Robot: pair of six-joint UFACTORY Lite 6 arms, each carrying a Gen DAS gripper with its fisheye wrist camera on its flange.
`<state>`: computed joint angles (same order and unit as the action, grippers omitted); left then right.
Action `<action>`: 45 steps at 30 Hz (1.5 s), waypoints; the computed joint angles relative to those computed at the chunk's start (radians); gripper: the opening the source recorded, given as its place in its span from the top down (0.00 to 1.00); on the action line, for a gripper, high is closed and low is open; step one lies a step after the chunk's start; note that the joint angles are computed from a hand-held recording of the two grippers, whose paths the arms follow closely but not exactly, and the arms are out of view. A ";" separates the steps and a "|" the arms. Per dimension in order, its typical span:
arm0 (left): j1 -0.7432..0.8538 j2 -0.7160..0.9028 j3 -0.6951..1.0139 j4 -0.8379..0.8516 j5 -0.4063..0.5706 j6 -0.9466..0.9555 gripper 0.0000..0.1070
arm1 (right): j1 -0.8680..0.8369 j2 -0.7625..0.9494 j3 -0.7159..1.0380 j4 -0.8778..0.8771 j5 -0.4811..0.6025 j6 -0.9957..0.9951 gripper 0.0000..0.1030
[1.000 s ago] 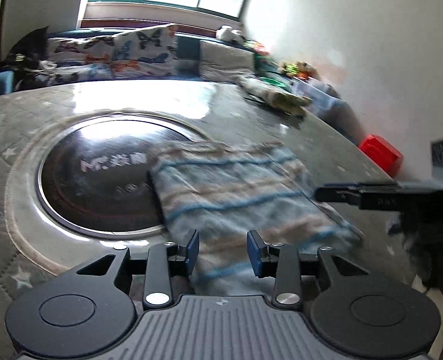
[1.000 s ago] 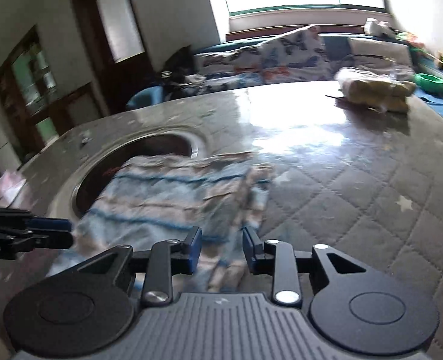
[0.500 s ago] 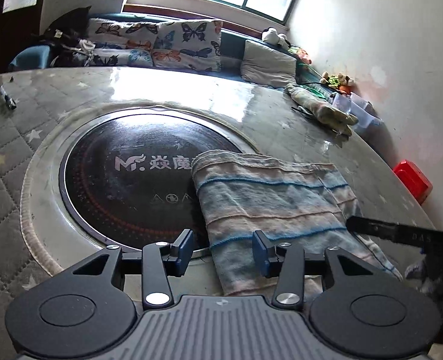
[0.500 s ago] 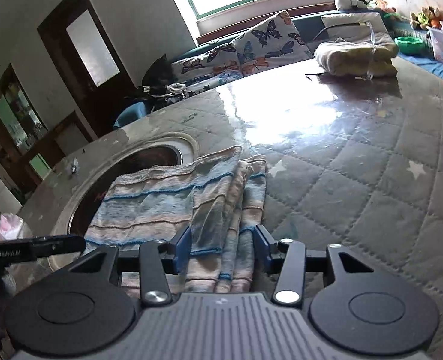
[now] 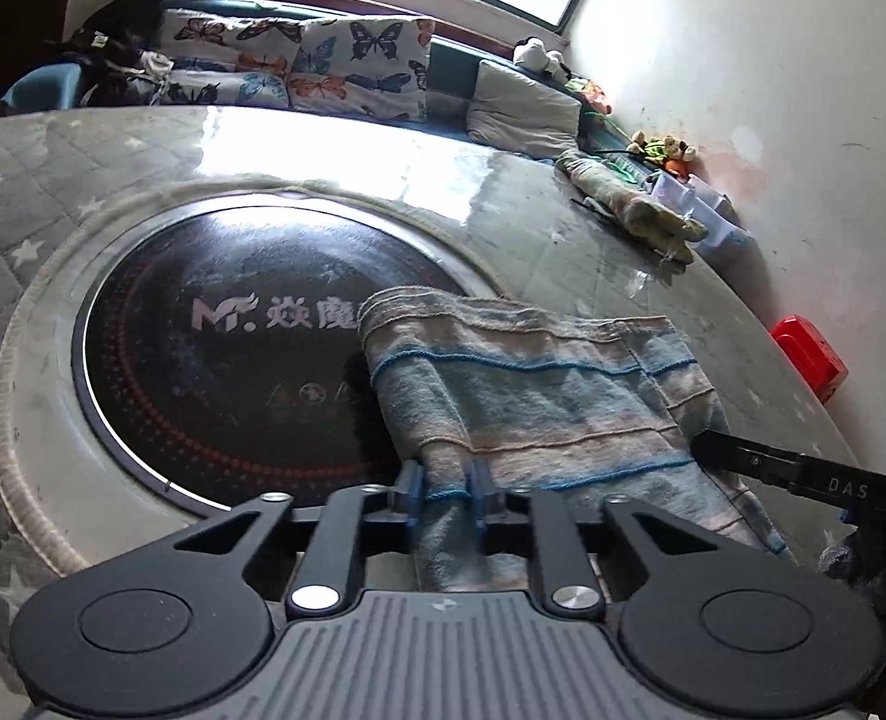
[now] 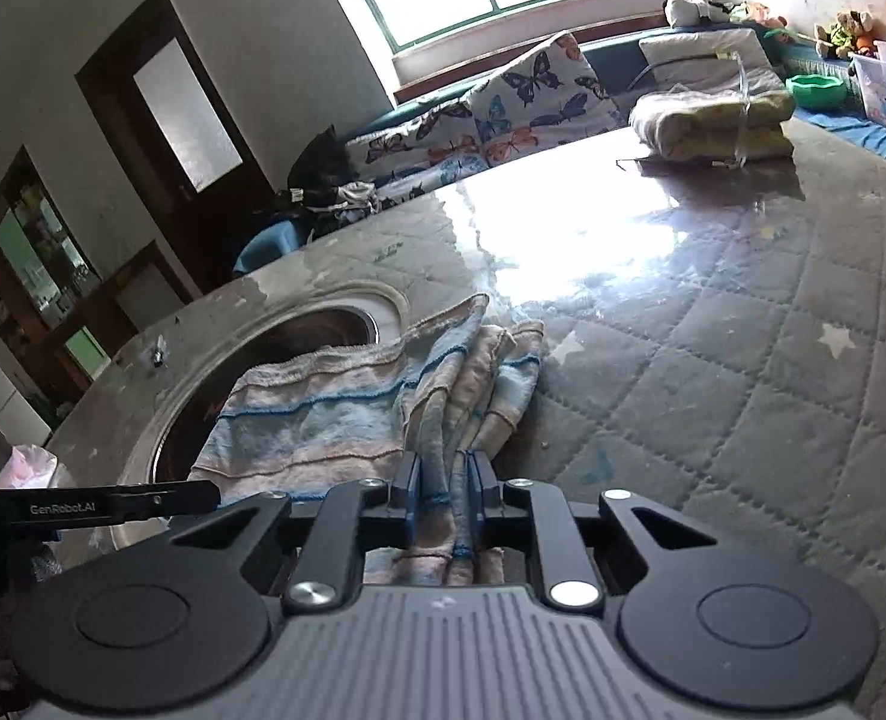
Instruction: Fold clothes
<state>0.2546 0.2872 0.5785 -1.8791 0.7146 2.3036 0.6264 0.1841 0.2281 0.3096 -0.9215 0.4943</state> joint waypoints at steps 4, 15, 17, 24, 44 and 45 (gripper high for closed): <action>-0.012 -0.064 -0.020 0.028 0.009 -0.037 0.91 | 0.031 -0.076 -0.035 0.053 0.006 -0.036 0.87; -0.305 -0.159 0.051 -0.138 -0.092 -0.064 0.91 | -0.135 -0.426 -0.103 0.092 0.204 -0.268 0.87; -0.367 -0.135 0.098 -0.185 -0.128 -0.058 0.91 | -0.229 -0.455 -0.088 0.015 0.251 -0.268 0.87; -0.531 0.027 0.332 -0.278 -0.250 -0.080 0.91 | -0.515 -0.395 0.010 -0.286 0.307 -0.189 0.87; -0.626 0.356 0.599 -0.437 -0.364 0.044 0.76 | -0.749 0.118 0.226 -0.427 0.192 -0.157 0.72; -0.622 0.341 0.578 -0.462 -0.358 0.074 0.76 | -0.746 0.109 0.219 -0.417 0.191 -0.161 0.72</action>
<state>-0.3679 0.6284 1.1570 -2.3410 0.3563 2.3772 -0.1197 0.2929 0.4471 -0.1072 -0.7301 0.3335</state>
